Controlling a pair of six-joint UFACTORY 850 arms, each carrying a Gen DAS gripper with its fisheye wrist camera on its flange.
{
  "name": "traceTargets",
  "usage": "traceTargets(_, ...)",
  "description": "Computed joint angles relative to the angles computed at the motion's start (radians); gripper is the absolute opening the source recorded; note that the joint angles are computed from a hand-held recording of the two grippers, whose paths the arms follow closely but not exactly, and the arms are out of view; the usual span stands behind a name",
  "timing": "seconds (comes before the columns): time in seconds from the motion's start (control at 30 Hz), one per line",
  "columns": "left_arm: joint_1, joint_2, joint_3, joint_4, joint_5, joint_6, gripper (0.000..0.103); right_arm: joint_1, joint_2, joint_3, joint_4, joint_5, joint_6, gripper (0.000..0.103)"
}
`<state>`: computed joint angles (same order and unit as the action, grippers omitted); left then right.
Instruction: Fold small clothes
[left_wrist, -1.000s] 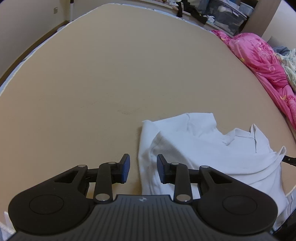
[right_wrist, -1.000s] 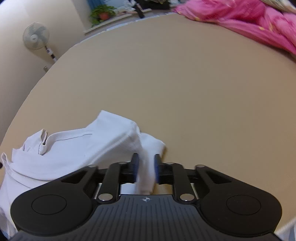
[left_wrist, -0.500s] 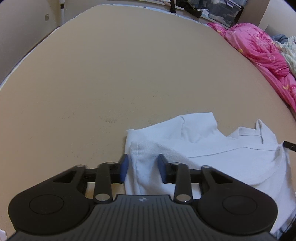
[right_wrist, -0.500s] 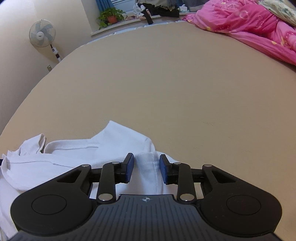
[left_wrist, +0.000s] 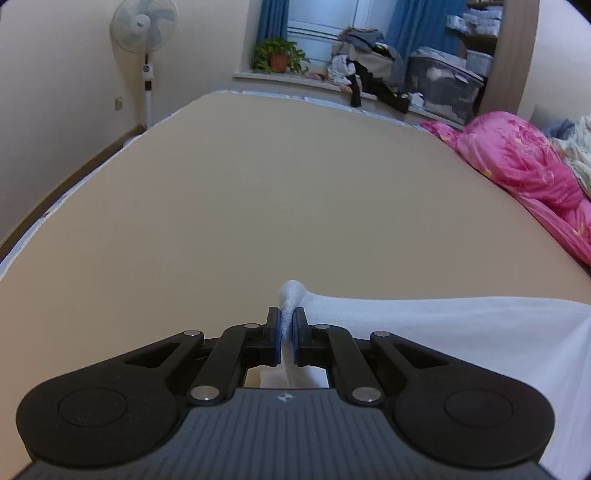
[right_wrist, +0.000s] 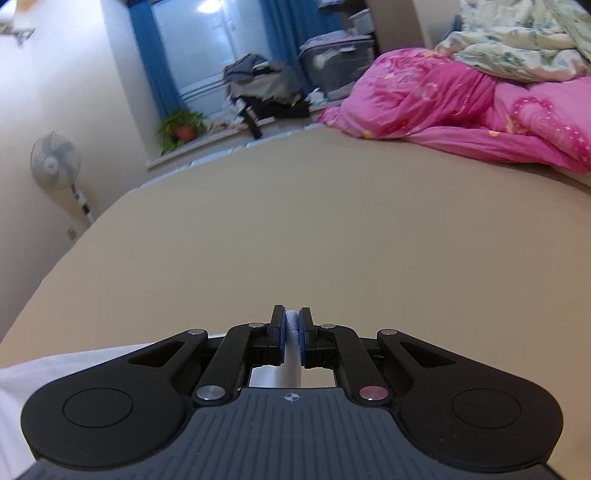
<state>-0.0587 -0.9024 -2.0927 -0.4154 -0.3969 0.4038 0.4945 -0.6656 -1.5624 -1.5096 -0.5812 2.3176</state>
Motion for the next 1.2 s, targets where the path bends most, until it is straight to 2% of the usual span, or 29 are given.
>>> traceTargets(0.1,-0.017,-0.048,-0.063,0.155,-0.032,-0.140,0.006,-0.002,-0.044,-0.055,0.050,-0.010,-0.055,0.006)
traceTargets(0.2,-0.019,-0.124,-0.187,0.194,-0.157,-0.192,0.012,-0.016,-0.099,-0.131,0.205,0.009,-0.219,0.009)
traceTargets(0.3,-0.005,-0.134,-0.214,0.165,-0.209,-0.196,0.018,-0.026,-0.120,-0.164,0.394,-0.012,-0.373,0.018)
traceTargets(0.4,0.013,-0.084,-0.159,0.092,-0.241,-0.139,0.019,-0.028,-0.074,-0.110,0.371,0.017,-0.323,0.019)
traceTargets(0.47,0.028,-0.029,-0.094,0.035,-0.266,-0.080,0.019,-0.027,-0.020,-0.046,0.371,0.085,-0.292,0.020)
traceTargets(0.53,0.044,0.047,0.004,-0.038,-0.279,0.006,0.019,-0.028,0.030,0.006,0.504,0.167,-0.410,0.021)
traceTargets(0.63,0.061,0.139,0.129,-0.077,-0.327,0.078,0.031,-0.009,0.095,0.077,0.757,0.222,-0.680,0.030)
traceTargets(0.7,0.072,0.186,0.214,-0.090,-0.359,0.101,0.038,0.007,0.126,0.113,0.906,0.217,-0.825,0.031)
traceTargets(0.8,0.077,0.205,0.269,-0.022,-0.417,0.042,0.038,0.021,0.168,0.176,1.047,0.224,-0.926,0.031)
traceTargets(0.93,0.081,0.216,0.297,-0.001,-0.432,0.070,0.037,0.029,0.202,0.233,1.102,0.215,-0.982,0.031)
traceTargets(1.07,0.095,0.244,0.342,-0.020,-0.420,0.111,0.034,0.033,0.214,0.259,1.220,0.206,-1.122,0.031)
traceTargets(1.2,0.113,0.266,0.373,-0.048,-0.417,0.120,0.034,0.045,0.217,0.270,1.213,0.196,-1.143,0.031)
